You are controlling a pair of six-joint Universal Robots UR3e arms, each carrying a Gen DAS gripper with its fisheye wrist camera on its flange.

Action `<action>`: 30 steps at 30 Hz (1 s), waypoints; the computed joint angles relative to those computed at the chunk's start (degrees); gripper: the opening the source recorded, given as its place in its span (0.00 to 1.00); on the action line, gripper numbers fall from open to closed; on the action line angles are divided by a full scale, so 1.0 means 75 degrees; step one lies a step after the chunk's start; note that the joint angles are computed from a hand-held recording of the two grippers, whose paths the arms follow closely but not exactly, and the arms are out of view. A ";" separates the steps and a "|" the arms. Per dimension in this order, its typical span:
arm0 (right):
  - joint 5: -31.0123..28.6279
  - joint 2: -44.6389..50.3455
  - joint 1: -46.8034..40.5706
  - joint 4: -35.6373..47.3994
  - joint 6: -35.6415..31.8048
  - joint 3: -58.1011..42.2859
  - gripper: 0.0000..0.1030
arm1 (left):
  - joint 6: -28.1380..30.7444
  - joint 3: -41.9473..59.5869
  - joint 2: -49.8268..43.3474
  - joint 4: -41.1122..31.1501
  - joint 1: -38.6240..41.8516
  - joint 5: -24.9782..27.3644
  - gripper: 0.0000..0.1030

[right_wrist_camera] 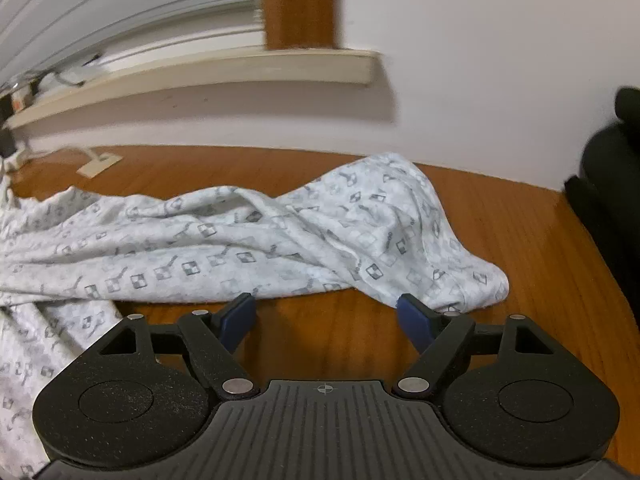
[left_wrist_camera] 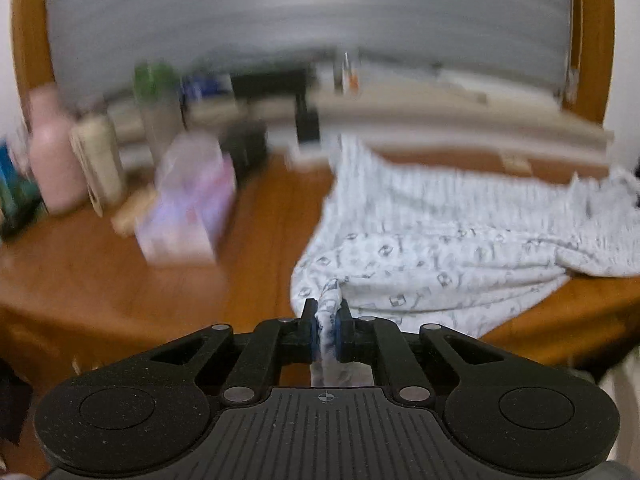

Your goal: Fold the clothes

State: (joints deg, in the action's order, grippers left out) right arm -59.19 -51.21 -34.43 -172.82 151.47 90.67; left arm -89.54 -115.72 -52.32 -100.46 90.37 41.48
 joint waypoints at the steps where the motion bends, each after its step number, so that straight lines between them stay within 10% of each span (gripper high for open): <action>1: -0.0069 -0.0046 0.0070 -0.0137 -0.0037 0.0092 0.75 | -0.0191 -0.0155 -0.0056 0.0327 -0.0098 0.0110 0.15; 7: -0.0103 -0.0316 0.0450 -0.1296 0.0145 0.0583 0.75 | -0.0893 -0.0221 -0.0100 0.1175 -0.0464 -0.0092 0.54; 11: 0.0258 -0.0486 0.0671 -0.1383 0.0032 0.0616 0.75 | -0.1310 -0.0121 -0.0309 0.1556 -0.0796 -0.0458 0.57; 21: 0.0455 0.0107 0.1424 -0.0005 -0.0238 -0.0720 0.75 | -0.6007 0.0353 -0.4098 0.8128 -0.5065 0.0718 0.60; 30: 0.0314 0.0630 0.1352 0.1316 -0.0177 -0.1948 0.76 | -0.8340 0.4011 -0.8256 0.9509 -0.7594 0.2225 0.63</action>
State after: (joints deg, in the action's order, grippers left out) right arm -56.83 -46.49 -24.29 -162.95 150.14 76.06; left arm -152.09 -85.64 -114.23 -29.14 33.41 58.17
